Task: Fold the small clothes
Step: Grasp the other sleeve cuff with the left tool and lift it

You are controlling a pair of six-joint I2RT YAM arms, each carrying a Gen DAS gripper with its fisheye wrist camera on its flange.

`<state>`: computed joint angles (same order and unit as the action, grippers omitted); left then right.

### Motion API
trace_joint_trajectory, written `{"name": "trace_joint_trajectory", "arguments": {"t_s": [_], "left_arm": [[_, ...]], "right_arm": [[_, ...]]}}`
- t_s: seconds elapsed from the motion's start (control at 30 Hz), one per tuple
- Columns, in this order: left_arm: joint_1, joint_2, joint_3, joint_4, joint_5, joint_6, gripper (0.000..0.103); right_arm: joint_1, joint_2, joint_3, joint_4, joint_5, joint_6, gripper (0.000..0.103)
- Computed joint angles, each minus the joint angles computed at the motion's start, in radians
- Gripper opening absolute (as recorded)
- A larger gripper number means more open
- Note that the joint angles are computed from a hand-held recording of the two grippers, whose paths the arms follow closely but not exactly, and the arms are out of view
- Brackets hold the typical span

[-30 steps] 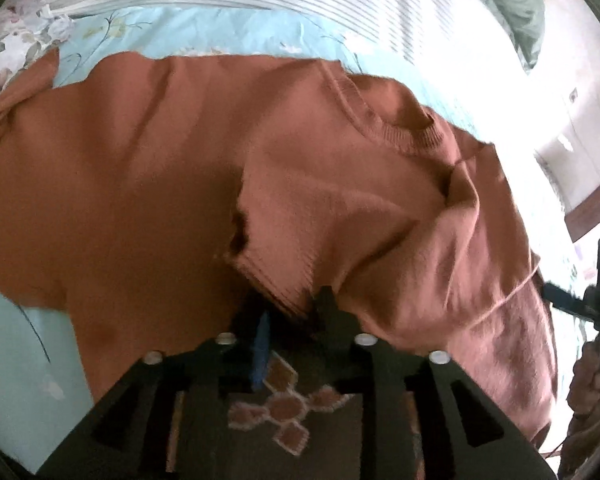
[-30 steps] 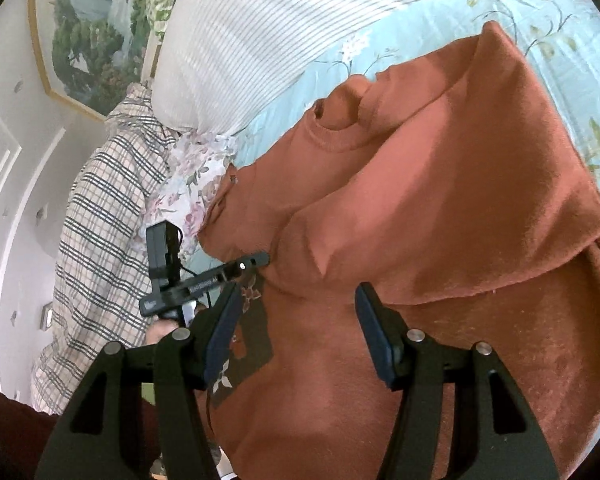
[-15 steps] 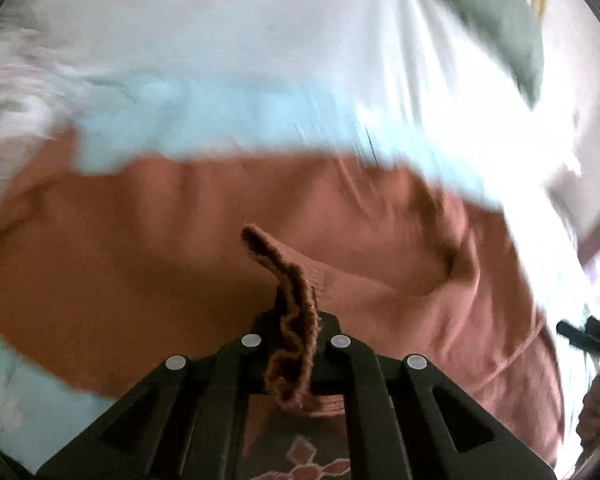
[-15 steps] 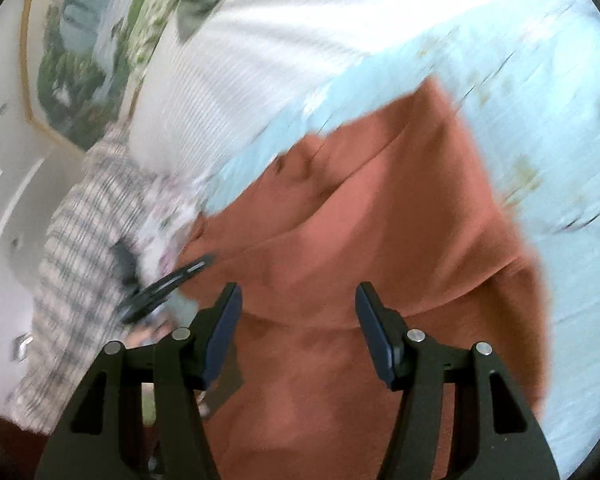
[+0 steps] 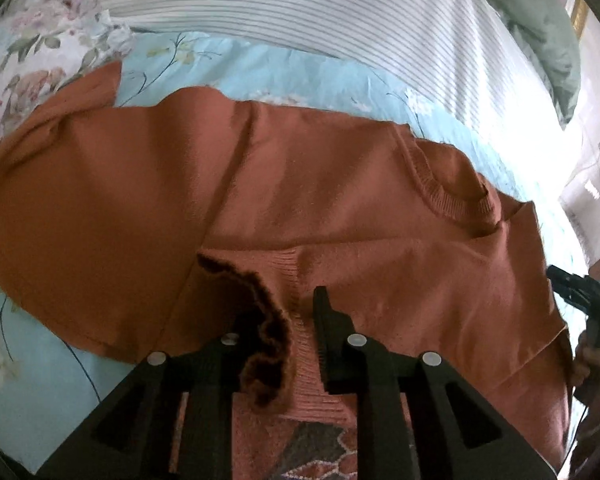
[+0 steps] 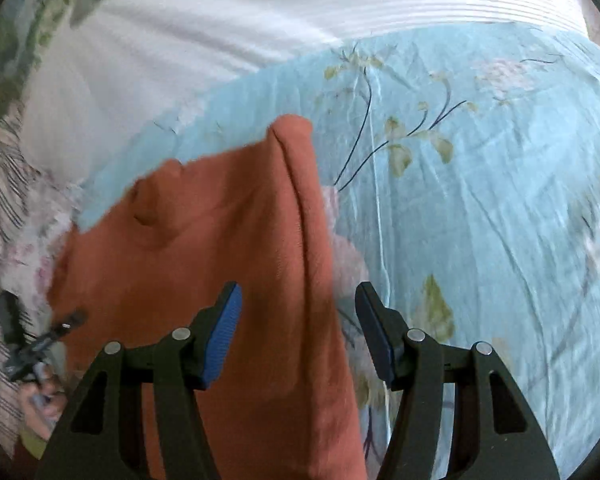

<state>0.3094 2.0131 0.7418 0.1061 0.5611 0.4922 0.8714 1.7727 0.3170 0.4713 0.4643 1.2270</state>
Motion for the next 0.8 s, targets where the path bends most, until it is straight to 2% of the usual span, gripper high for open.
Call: {"name": "trace_joint_trajectory", "arguments": {"t_s": [0.03, 0.07, 0.1, 0.13, 0.2, 0.23, 0.3, 0.4, 0.43, 0.5, 0.53, 0.6, 0.63, 0.7, 0.77, 0.8], "left_arm": [[-0.007, 0.004, -0.002, 0.011, -0.008, -0.006, 0.016], [0.000, 0.006, -0.002, 0.008, -0.005, 0.006, 0.006], [-0.004, 0.000, -0.004, 0.006, -0.004, 0.007, 0.004], [-0.009, -0.019, -0.021, 0.022, 0.002, -0.001, 0.004], [0.001, -0.071, -0.060, 0.048, 0.052, -0.002, 0.004], [0.002, -0.091, -0.075, 0.052, 0.083, 0.001, 0.004], [-0.033, -0.112, -0.106, 0.106, 0.063, -0.026, 0.004], [-0.084, -0.065, -0.105, 0.167, -0.019, -0.045, 0.004], [-0.094, -0.046, -0.097, 0.173, -0.036, -0.050, 0.004], [-0.092, -0.028, -0.092, 0.172, -0.047, -0.039, 0.005], [-0.083, -0.031, -0.093, 0.167, -0.040, -0.028, 0.005], [-0.085, -0.033, -0.094, 0.168, -0.040, -0.025, 0.005], [-0.083, -0.028, -0.097, 0.173, -0.042, -0.021, 0.005], [-0.091, -0.018, -0.090, 0.175, -0.055, -0.029, 0.005], [-0.082, -0.016, -0.088, 0.172, -0.056, -0.033, 0.009], [-0.064, -0.017, -0.084, 0.159, -0.051, -0.030, 0.010]], "right_arm": [[-0.018, 0.022, 0.011, 0.010, -0.024, -0.025, 0.033], [-0.024, 0.023, 0.004, 0.029, -0.035, -0.033, 0.015], [-0.026, 0.006, -0.031, 0.079, -0.034, -0.035, 0.012], [0.000, -0.047, -0.081, 0.104, 0.012, -0.013, 0.011], [0.051, -0.135, -0.145, 0.074, 0.106, 0.049, 0.010], [0.053, -0.139, -0.183, 0.115, 0.114, 0.075, 0.010], [0.023, -0.047, -0.219, 0.259, 0.081, 0.087, 0.010], [-0.011, 0.079, -0.209, 0.350, 0.041, 0.128, 0.012], [0.006, 0.047, -0.204, 0.299, 0.062, 0.159, 0.014], [0.097, -0.114, -0.124, -0.081, 0.185, 0.276, 0.021], [0.155, -0.151, -0.084, -0.186, 0.245, 0.307, 0.021], [0.212, -0.168, -0.060, -0.159, 0.266, 0.246, 0.023], [0.212, -0.136, -0.040, -0.104, 0.225, 0.181, 0.031], [0.187, -0.049, -0.004, -0.039, 0.133, 0.113, 0.035], [0.168, 0.014, 0.023, -0.104, 0.112, 0.156, 0.034], [0.185, 0.010, -0.035, -0.028, 0.135, 0.214, 0.028]]}}
